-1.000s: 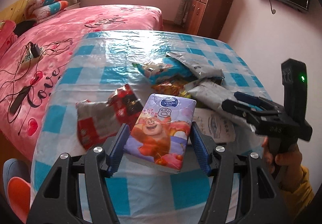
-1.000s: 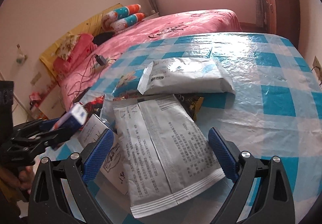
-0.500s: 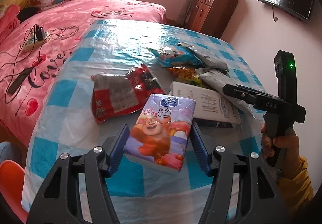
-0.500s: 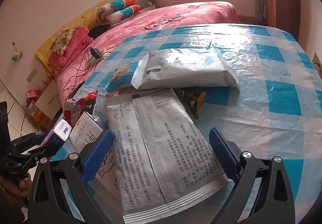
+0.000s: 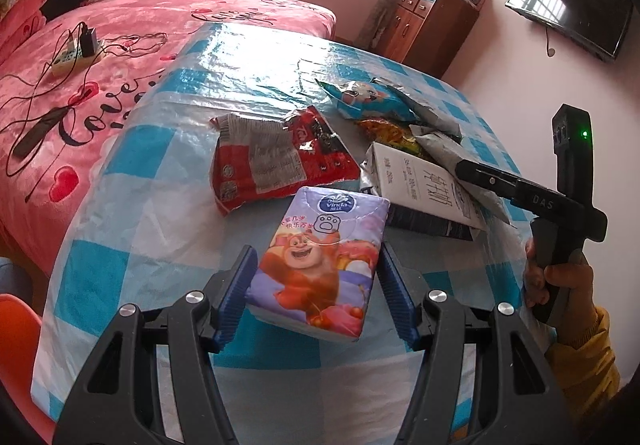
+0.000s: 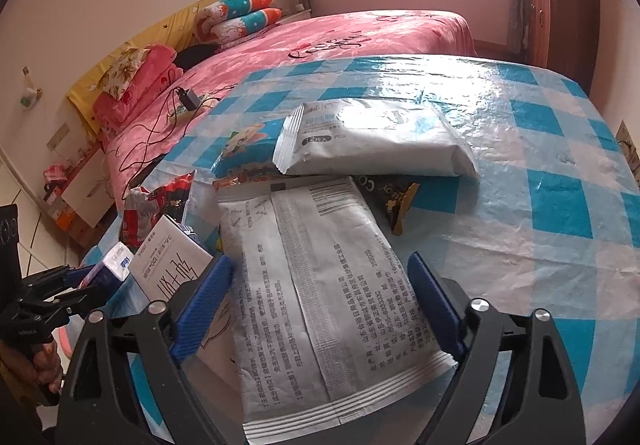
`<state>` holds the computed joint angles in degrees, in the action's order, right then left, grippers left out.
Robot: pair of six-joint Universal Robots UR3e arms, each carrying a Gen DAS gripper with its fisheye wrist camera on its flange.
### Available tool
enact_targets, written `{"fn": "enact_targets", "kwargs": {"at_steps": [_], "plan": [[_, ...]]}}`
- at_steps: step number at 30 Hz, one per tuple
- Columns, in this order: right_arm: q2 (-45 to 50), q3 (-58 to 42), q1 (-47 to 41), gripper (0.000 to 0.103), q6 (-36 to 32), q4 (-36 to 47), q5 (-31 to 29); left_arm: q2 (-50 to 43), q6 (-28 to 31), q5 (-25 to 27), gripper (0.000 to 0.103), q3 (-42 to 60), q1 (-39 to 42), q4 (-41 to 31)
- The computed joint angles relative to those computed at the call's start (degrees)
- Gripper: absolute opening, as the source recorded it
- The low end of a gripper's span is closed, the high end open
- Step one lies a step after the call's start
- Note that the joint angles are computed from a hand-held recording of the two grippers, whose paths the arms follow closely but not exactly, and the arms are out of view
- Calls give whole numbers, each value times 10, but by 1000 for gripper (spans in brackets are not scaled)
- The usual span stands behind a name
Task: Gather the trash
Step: 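Lift the Vinda pack with the left gripper while the right grasps the white printed sachet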
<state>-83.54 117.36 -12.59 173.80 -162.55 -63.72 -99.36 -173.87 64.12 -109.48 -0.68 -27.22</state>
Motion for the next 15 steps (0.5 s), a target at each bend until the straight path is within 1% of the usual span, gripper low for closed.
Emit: {"fn": "enact_targets", "kwargs": {"at_steps": [2,6,13,15], "plan": [[-2,2,2,83,1,-3,-4,4,3,-6,62,-12,7,4],[-11,17,4,80,11,-17,-9,14,10,-19,62,-31,22,7],[-37,53,-11,75,26,-34,23,38,21,-48,62,-67,53,15],[-42,58,-4,74,33,-42,20,42,25,-54,62,-71,59,14]]}}
